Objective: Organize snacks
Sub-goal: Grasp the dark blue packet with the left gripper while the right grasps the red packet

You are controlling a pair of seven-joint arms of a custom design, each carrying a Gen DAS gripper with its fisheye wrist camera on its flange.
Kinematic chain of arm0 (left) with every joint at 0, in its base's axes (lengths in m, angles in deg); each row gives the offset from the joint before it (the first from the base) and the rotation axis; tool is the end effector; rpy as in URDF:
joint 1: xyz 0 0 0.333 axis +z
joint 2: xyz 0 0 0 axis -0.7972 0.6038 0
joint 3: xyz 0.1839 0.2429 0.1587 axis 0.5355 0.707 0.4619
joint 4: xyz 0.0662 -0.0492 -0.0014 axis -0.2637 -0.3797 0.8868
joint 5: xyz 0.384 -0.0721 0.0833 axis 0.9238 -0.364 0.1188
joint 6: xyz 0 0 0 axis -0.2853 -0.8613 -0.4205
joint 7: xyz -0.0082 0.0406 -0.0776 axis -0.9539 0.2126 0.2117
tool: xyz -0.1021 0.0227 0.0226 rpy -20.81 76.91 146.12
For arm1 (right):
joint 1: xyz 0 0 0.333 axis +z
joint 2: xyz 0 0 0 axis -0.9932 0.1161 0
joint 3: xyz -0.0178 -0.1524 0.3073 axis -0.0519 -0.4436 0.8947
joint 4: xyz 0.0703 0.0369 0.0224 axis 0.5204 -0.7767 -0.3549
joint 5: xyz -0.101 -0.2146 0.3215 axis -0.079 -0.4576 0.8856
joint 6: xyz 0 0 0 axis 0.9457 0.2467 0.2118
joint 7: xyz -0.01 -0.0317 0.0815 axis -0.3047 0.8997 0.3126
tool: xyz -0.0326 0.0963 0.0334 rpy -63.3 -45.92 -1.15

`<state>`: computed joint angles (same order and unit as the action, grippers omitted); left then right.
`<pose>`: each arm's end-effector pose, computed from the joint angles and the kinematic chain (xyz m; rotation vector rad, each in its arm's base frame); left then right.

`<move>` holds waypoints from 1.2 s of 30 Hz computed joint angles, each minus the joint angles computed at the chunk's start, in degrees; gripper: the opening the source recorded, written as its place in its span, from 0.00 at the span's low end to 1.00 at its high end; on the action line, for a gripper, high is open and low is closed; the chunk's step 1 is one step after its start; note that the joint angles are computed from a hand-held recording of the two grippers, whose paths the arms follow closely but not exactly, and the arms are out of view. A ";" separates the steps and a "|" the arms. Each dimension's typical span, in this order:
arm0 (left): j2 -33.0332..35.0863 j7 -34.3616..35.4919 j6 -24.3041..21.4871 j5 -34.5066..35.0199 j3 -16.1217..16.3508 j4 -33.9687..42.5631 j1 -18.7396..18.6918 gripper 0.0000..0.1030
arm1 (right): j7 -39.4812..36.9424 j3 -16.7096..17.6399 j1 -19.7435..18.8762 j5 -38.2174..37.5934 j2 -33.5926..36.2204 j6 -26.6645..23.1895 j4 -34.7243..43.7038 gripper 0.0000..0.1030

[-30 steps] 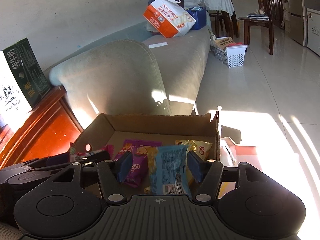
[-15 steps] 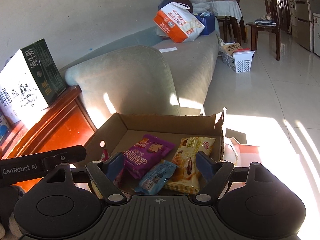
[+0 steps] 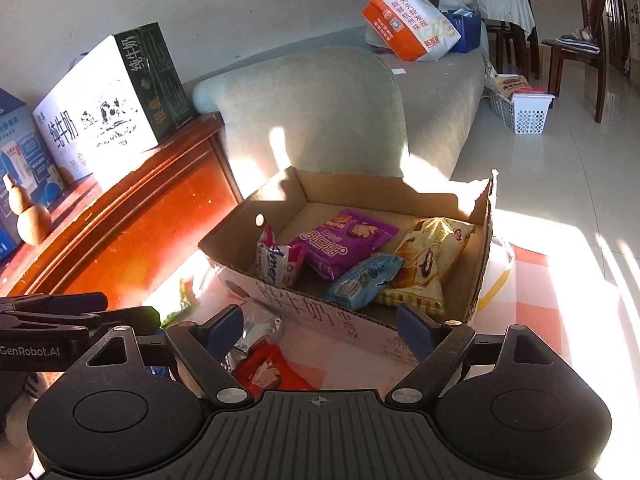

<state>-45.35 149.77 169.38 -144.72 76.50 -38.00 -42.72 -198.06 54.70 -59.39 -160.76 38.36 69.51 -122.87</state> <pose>0.6526 -0.0006 0.3870 -1.2133 2.4384 -1.0442 0.5219 0.2875 0.3574 -1.2328 2.0427 -0.7219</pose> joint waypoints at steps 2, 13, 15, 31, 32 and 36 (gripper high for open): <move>-0.40 -0.24 0.83 1.78 0.67 -1.40 -0.13 0.89 | -1.82 0.25 0.06 1.13 0.45 0.52 0.05 0.83; -2.18 -5.42 3.68 11.20 2.43 -7.82 0.13 0.89 | -14.44 -0.96 0.83 9.95 4.62 5.68 1.46 0.83; -2.56 -5.76 4.18 12.30 2.48 -8.78 0.26 0.89 | -18.41 -1.42 1.34 12.36 5.75 6.34 2.02 0.83; -1.47 -15.35 2.99 19.72 3.78 -9.99 1.72 0.89 | -34.56 -8.65 7.27 21.47 13.77 10.93 7.95 0.88; -1.30 -15.61 2.83 20.01 3.69 -9.97 1.85 0.89 | -34.71 -9.09 7.64 21.64 14.02 11.10 8.17 0.88; -0.88 -16.90 1.76 21.08 3.45 -9.92 2.18 0.89 | -37.19 -9.87 8.25 24.09 15.53 11.69 9.46 0.89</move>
